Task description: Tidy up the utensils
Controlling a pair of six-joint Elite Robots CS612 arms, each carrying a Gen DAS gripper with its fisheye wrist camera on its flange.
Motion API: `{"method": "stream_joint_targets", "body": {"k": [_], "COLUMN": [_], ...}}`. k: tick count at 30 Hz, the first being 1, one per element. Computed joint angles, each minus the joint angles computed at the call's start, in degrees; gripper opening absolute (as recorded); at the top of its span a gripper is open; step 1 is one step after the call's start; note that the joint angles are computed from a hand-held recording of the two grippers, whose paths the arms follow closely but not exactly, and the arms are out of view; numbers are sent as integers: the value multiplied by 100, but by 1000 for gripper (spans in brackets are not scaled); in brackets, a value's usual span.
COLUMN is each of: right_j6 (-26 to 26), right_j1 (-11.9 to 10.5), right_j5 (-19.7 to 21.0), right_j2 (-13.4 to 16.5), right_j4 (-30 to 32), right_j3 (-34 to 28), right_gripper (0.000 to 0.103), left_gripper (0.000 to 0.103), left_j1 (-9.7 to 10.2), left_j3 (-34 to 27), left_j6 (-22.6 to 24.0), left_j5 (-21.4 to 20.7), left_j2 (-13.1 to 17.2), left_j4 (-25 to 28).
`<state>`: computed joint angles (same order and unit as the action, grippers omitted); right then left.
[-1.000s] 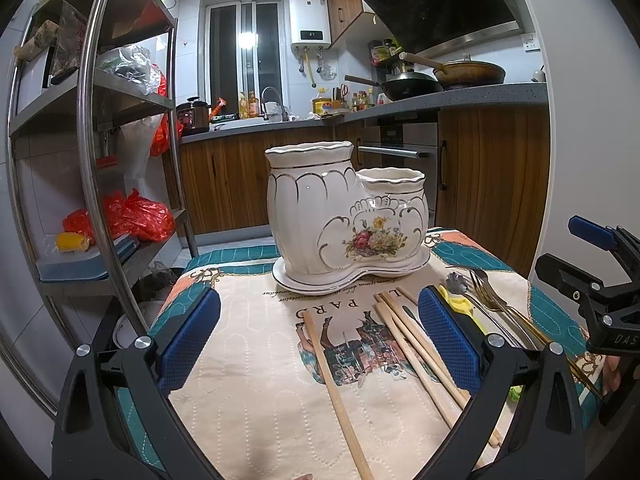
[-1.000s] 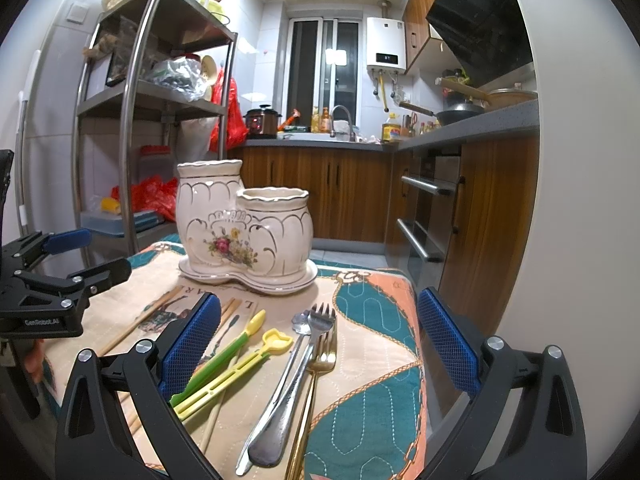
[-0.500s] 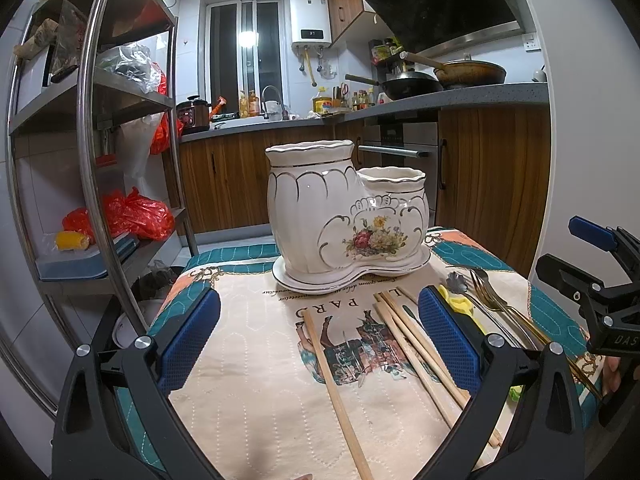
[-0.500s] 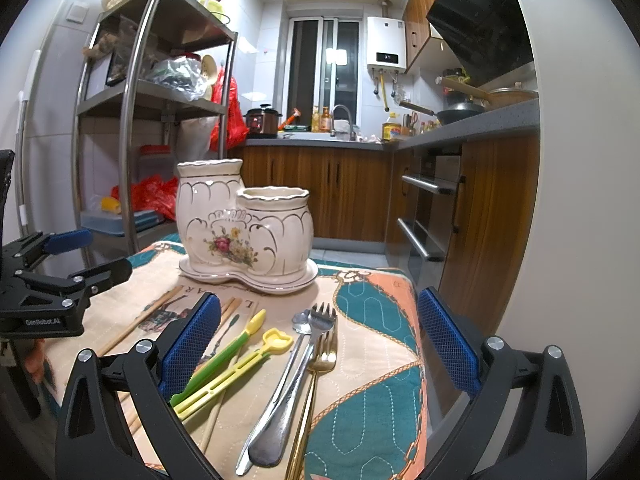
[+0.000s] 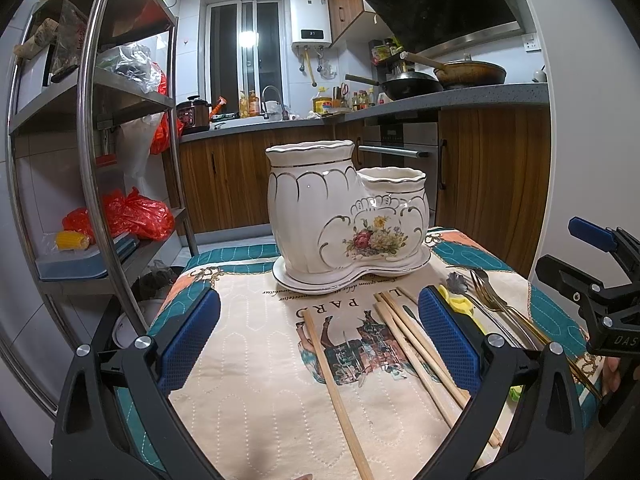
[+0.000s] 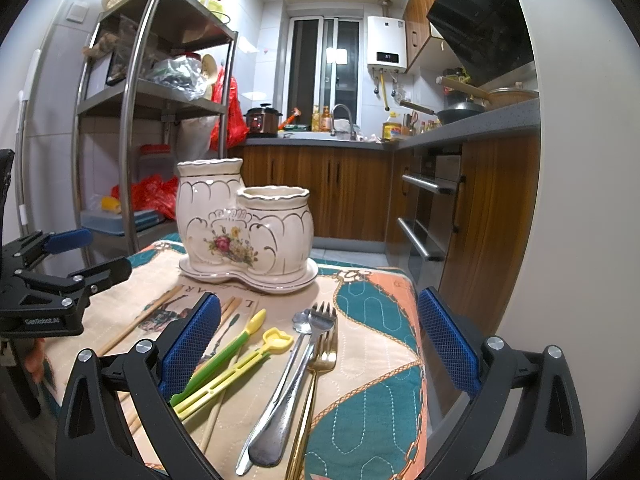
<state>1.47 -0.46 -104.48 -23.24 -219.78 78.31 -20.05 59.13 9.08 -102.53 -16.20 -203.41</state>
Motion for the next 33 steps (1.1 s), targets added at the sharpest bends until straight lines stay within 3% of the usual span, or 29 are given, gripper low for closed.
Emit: {"method": "stream_joint_targets", "body": {"k": [17, 21, 24, 27, 29, 31, 33], "right_j6": [25, 58, 50, 144, 313, 505, 685], "right_j1": [-5, -12, -16, -64, -120, -162, -209], "right_j5": [46, 69, 83, 243, 441, 543, 739], "right_j2": [-16, -72, -172, -272, -333, -368, -394], "right_j4": [125, 475, 1022, 1598, 1963, 2345, 2705], "right_j3": [4, -4, 10, 4, -5, -65, -119], "right_gripper": [98, 98, 98, 96, 88, 67, 55], "left_gripper": [98, 98, 98, 98, 97, 90, 83], "left_j1": [11, 9, 30, 8, -11, -12, 0], "left_j3": [13, 29, -1, -14, -16, -37, -75], "left_j6": [21, 134, 249, 399, 527, 558, 573], "left_j5": [-141, -128, -233, -73, 35, 55, 34], "left_j2": [-15, -48, -91, -114, -137, -148, -156], "left_j4": [87, 281, 712, 1042, 1328, 1568, 1815]}}
